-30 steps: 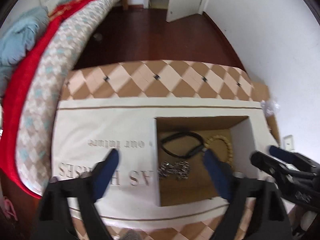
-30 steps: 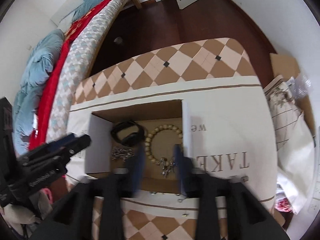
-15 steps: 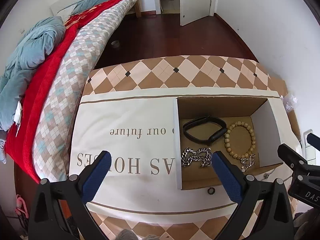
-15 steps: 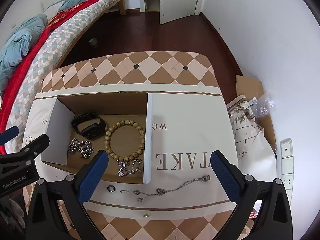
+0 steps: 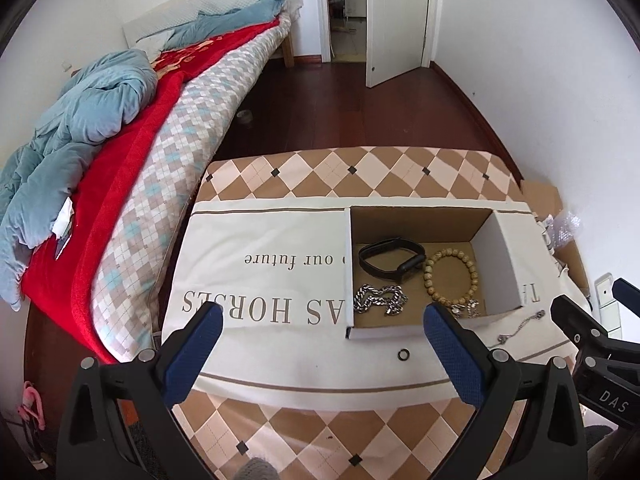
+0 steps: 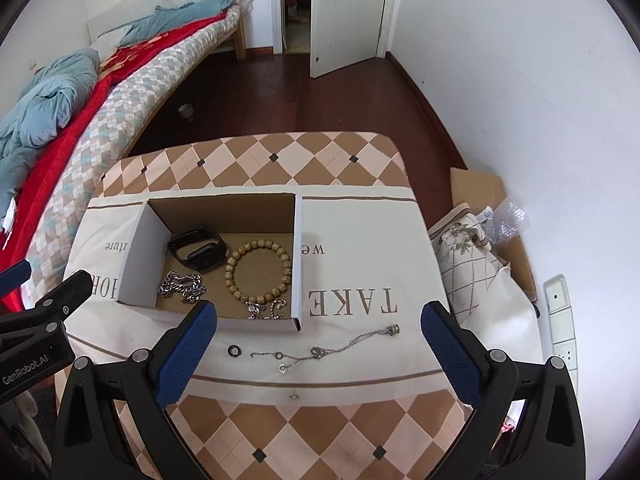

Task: Organize jewelry
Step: 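Lift both grippers away from the box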

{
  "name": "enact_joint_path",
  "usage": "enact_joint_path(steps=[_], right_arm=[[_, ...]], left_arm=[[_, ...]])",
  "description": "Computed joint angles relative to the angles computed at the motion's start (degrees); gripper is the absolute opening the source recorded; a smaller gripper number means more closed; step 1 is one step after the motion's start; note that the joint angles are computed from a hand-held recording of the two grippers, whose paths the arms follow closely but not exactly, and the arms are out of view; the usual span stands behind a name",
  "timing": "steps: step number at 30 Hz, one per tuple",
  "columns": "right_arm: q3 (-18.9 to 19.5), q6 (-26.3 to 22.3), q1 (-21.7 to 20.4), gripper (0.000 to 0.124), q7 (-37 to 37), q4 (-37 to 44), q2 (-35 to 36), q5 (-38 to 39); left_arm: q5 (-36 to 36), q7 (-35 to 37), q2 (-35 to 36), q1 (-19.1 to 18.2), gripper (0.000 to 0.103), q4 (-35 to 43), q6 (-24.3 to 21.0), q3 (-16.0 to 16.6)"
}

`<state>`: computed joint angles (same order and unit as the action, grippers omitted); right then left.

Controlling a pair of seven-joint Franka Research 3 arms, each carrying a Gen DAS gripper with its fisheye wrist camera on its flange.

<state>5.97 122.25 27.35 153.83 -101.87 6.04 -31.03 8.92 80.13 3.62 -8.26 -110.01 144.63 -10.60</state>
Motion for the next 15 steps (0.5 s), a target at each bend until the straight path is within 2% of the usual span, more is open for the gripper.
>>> enact_joint_path(steps=[15], right_arm=[[6.0,-5.2,0.7,0.103,7.8,-3.7,-10.7,-8.1]], left_arm=[[-6.2,3.8,-14.1,-1.2,0.102,-9.4,4.5,1.6]])
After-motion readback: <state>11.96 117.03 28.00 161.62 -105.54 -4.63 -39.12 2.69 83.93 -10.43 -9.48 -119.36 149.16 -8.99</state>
